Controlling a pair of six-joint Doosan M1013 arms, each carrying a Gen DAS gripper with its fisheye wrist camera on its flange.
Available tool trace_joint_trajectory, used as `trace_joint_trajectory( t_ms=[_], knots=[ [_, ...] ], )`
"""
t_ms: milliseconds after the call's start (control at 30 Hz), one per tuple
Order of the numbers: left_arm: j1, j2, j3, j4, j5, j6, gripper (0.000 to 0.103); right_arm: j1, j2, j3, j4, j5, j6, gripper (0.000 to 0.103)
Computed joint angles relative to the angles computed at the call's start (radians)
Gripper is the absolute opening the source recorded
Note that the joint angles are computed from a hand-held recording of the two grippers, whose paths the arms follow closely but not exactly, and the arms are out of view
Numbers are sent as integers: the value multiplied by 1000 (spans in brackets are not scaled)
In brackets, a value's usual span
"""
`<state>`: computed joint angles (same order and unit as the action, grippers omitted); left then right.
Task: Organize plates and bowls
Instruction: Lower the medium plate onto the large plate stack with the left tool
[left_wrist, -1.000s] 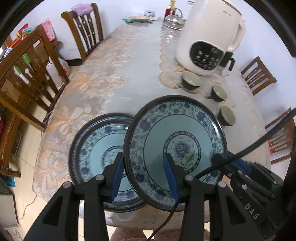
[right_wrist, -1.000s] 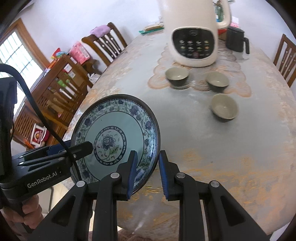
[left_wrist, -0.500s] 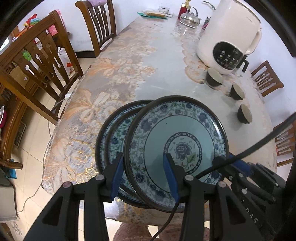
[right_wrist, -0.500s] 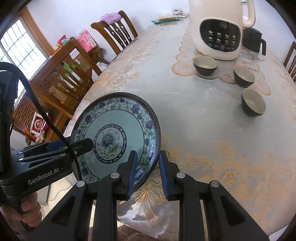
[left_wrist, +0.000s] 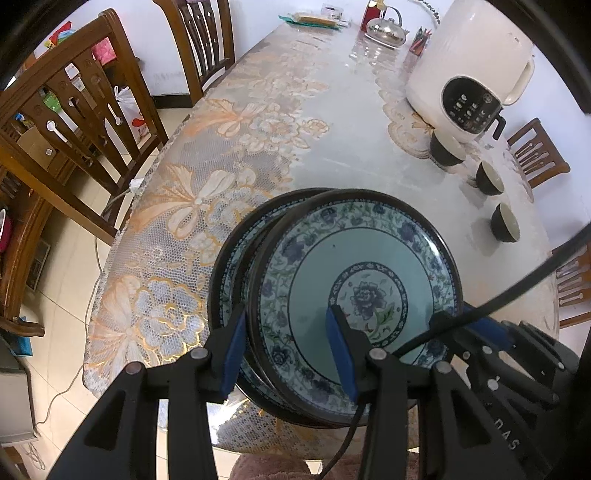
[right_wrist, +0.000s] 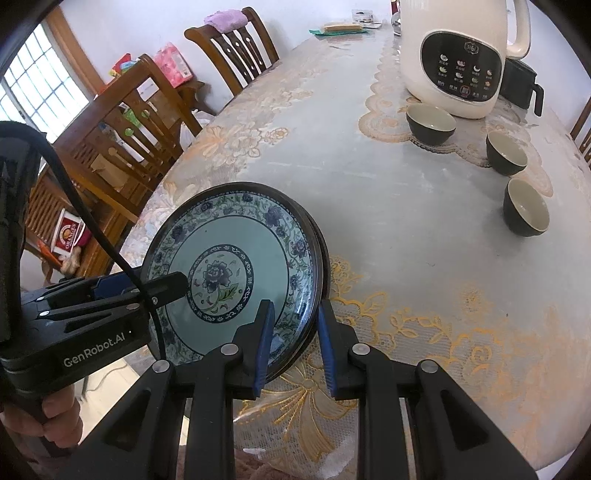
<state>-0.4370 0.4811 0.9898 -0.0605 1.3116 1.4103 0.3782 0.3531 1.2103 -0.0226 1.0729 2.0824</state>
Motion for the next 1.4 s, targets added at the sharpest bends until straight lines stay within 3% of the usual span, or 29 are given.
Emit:
trace_joint_trajectory(
  t_ms=[933, 1400],
  knots=[
    [6, 18, -9, -21, -24, 72, 45, 11, 14, -12, -54, 22, 70, 28],
    [19, 11, -13, -39, -31, 79, 45, 10, 0, 5, -45, -17, 98, 32]
  ],
)
